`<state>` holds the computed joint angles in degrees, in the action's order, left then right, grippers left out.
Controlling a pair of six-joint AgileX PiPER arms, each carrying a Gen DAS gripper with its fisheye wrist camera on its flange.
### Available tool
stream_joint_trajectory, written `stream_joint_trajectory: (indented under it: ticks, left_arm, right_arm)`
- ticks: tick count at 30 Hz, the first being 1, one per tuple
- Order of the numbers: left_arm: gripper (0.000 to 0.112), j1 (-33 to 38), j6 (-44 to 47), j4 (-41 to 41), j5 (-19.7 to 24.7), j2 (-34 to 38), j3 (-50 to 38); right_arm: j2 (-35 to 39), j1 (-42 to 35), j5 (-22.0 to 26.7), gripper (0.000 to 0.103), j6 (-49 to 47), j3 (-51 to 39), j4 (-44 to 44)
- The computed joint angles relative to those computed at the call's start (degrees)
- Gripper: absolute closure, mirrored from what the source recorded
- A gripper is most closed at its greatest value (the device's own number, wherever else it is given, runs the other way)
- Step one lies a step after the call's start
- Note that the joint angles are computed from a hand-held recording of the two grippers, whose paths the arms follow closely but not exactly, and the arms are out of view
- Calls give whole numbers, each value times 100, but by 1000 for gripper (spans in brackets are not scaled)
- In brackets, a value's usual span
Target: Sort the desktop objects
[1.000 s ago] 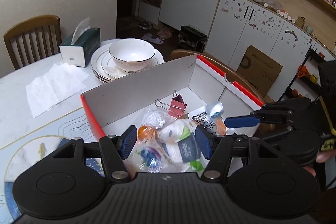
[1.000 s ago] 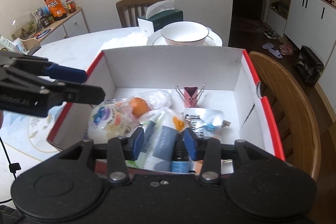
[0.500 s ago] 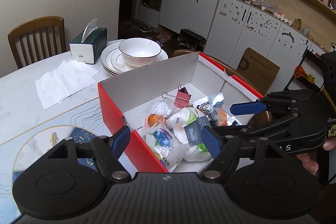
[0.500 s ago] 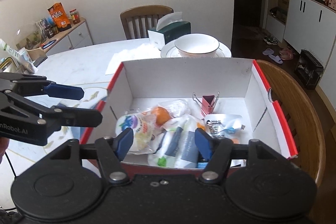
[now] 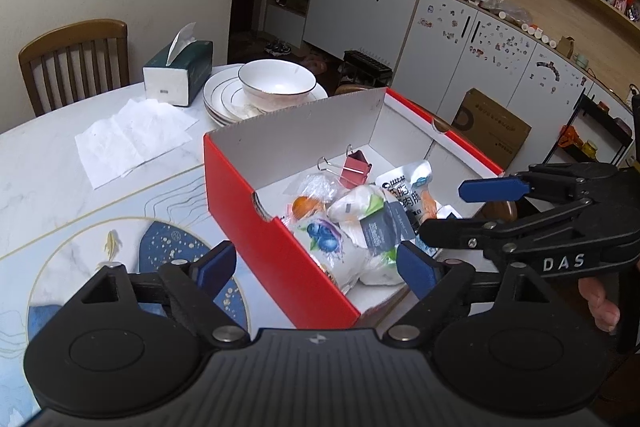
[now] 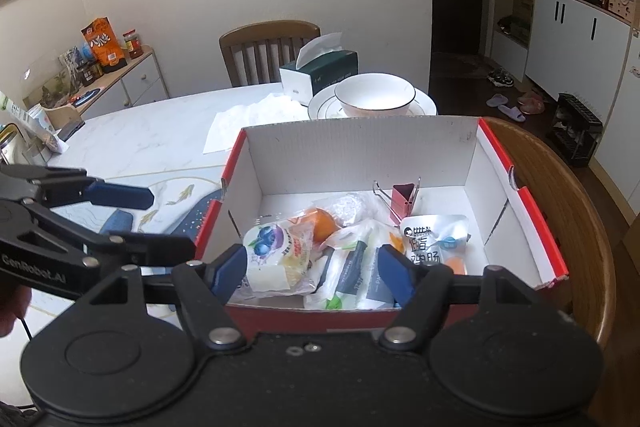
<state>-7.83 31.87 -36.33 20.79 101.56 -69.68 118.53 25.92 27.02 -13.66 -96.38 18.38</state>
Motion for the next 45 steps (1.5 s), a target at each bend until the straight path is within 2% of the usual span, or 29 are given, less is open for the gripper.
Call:
stream_joint_trajectory:
  ticks: [1,2,7,13,18,23,33,39,45]
  left_arm:
    - [13,6,66,-62,-32,-41,64]
    - [9,13,137,-117,-59,-85,125]
    - [9,-12,129,-67,-172,-309,361]
    - [9,-180,-485,647,-474,-635,645]
    - [9,-210,-682,828,-513,-752,747]
    - [9,-353,-1349,1550,-614,-879,859]
    - [9,-431,-1557,1606,-643,-872,885]
    - [9,-501,-1450,1498,-734,-878,904]
    - [9,-573,-1783,1787,-777,-853,872]
  right_arm:
    - [-34,14,-48,31,64,52,-28]
    - [-70,27,-101,30,124,115,-54]
    - [-274,63,-330,29,361,460,-132]
    - [-528,136,-536,29,601,822,-314]
    - [-692,190,-621,28,693,1043,-388]
    - [-805,220,-666,28,793,1194,-469]
    - [-938,261,-957,28,1113,1504,-694]
    - [-1003,296,-1221,28,1631,1664,-1239]
    - [-992,238,-1211,28,1361,1656,-966]
